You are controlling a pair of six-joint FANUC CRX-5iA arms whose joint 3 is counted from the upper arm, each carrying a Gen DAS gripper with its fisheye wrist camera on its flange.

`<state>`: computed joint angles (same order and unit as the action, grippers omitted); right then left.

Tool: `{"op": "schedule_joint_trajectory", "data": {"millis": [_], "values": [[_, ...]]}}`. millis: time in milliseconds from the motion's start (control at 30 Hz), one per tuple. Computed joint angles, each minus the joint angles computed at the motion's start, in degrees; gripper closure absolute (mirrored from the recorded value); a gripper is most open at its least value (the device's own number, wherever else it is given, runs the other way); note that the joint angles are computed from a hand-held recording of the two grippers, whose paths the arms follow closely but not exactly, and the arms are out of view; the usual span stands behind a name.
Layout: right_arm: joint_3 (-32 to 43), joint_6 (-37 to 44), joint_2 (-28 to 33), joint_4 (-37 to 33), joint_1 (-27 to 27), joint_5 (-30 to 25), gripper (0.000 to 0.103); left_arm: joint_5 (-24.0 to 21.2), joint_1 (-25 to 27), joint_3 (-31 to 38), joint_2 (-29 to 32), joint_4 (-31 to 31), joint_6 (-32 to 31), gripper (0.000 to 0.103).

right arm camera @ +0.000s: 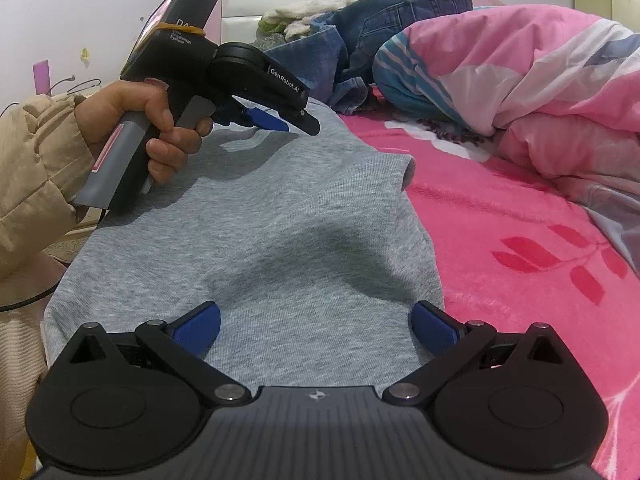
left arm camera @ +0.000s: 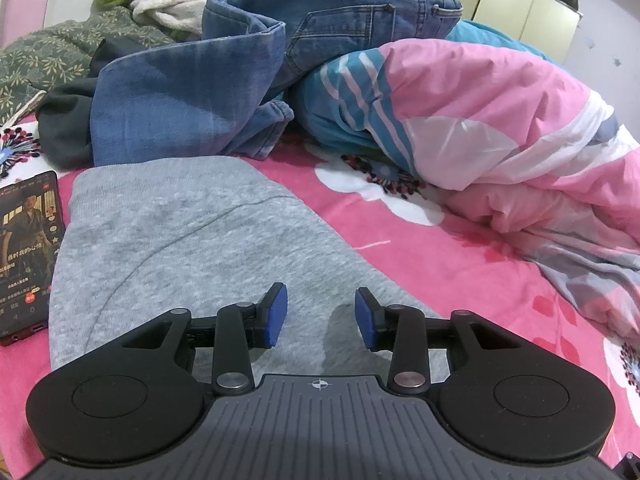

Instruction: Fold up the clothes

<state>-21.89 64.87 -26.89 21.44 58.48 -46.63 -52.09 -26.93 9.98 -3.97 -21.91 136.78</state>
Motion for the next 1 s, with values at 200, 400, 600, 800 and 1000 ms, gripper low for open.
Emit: {"op": "schedule_joint_trajectory", "data": {"millis": [200,400,600,800,1000], "values": [[-0.05,-0.2,-0.05,0.15,0.08,-0.04,0.0,0.19,0.25,-0.11,-0.02,0.55,-0.15,0.065],[-0.07,-0.28,-0.03,0.23,0.11,-0.01,0.0,0.75,0.67,-0.6,-0.37,1.33,-0.16,0.065],[-0.07,-0.29,0.01,0.24,0.1,0.02,0.0,0.74,0.69,-0.47,-0.24,1.31,-0.6,0.065],[-0.09,-0.22,0.02,0.2,0.04,0.07,0.0,1.05,0.93,-0.79,-0.4,1.75,-0.95,0.065],[-0.09,-0.21,0.02,0.18,0.03,0.08,0.0,1.06,0.86,-0.83,-0.43,1.62,-0.9,0.065]]}}
